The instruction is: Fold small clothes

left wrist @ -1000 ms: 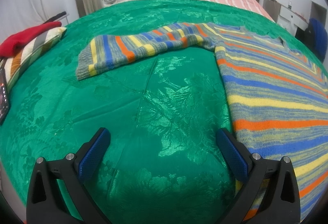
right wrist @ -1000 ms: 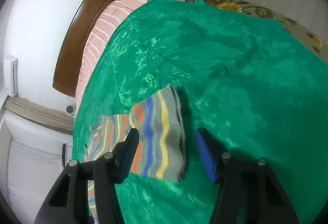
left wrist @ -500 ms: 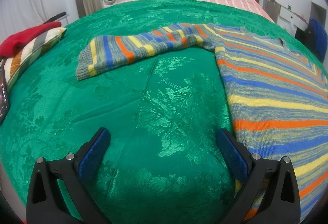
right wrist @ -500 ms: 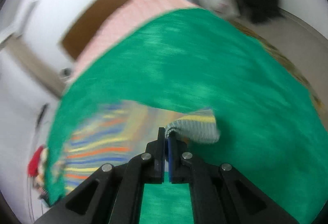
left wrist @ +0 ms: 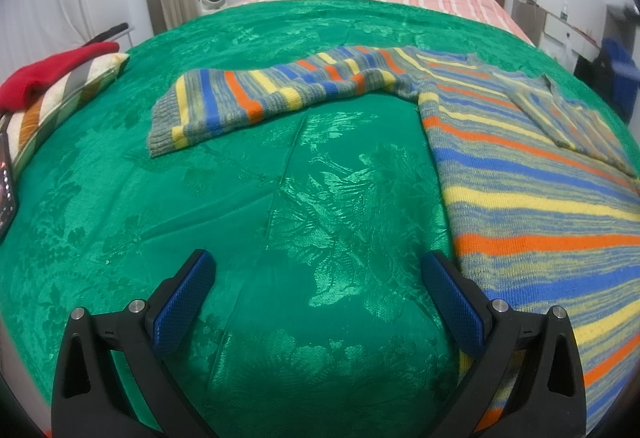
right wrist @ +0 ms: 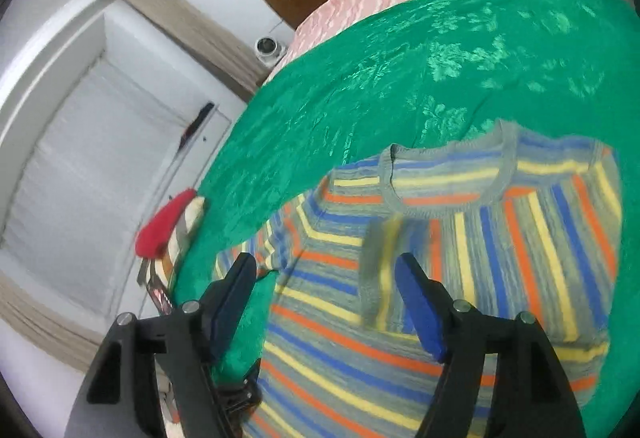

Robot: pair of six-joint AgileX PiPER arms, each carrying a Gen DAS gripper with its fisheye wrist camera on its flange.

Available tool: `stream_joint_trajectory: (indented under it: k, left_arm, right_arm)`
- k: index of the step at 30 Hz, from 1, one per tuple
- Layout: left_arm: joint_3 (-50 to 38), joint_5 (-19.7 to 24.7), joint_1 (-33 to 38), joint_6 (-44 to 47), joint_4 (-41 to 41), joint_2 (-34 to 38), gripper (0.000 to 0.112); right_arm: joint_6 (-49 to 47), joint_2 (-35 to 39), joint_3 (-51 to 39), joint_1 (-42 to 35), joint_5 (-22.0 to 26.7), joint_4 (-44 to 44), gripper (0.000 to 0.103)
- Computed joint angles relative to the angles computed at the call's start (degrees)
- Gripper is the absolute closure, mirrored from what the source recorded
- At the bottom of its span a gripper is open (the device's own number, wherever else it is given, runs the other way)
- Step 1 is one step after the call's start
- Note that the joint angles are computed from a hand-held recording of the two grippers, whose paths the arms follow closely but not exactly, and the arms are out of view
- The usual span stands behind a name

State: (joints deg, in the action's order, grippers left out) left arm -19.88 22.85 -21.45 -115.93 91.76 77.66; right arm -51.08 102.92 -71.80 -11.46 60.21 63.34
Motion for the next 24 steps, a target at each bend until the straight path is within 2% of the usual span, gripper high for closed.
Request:
stream_joint_trajectory:
  k: [2,5,9,12,14,18,20,22,24]
  left_arm:
    - [0.1,-0.1,0.1,-0.1,0.2,-0.1,0.010]
    - [0.1,-0.1,0.1,-0.1,0.1,-0.1,0.010]
    - [0.2,0.1,0.0,-0.2,0.2,-0.2,0.010]
    - [0.3,0.3,-0.2,-0.4,0.2,-0.2,0.010]
    - [0.3,0.2,-0.2,-0.5,0.3,-0.2,0.010]
    - [0.5,0.4,-0.3,-1.0,0.7,-0.4,0.010]
    - [0.7,0.5,-0.3,-1.4,1.0,-0.5,0.010]
    - [0.7,0.6,-0.3,-1.7,1.3,-0.5,0.010]
    - [0.8,0.6,-0.3,-2.1,1.6,-0.5,0.010]
  right_arm:
    - [-1.7,-0.4,2.4,-2.7,-0.1,-1.1,0.031]
    - [-4.1,-2.4,6.1,-4.9,-4.2,-3.7,0.031]
    - [-18.0,-9.0,17.2,-12.7,-13.8,-7.6,0.031]
    - [-31.5,-10.6,23.1,-22.1,-16.9,-5.6,0.031]
    - [-39.9,-10.7,25.8,-28.0,-17.8,-2.4,0.031]
    - [-54.1,-9.0,29.1,-39.5,-15.2,4.5,0.030]
    - [-58.7,-6.8,30.1,-42.4,-15.5,7.7,0.025]
    - [-61.7,-4.1,30.2,-42.9,-17.1,9.6,0.025]
    - [-64.8,-1.2,30.2,-43.8,-15.9,11.3,0.023]
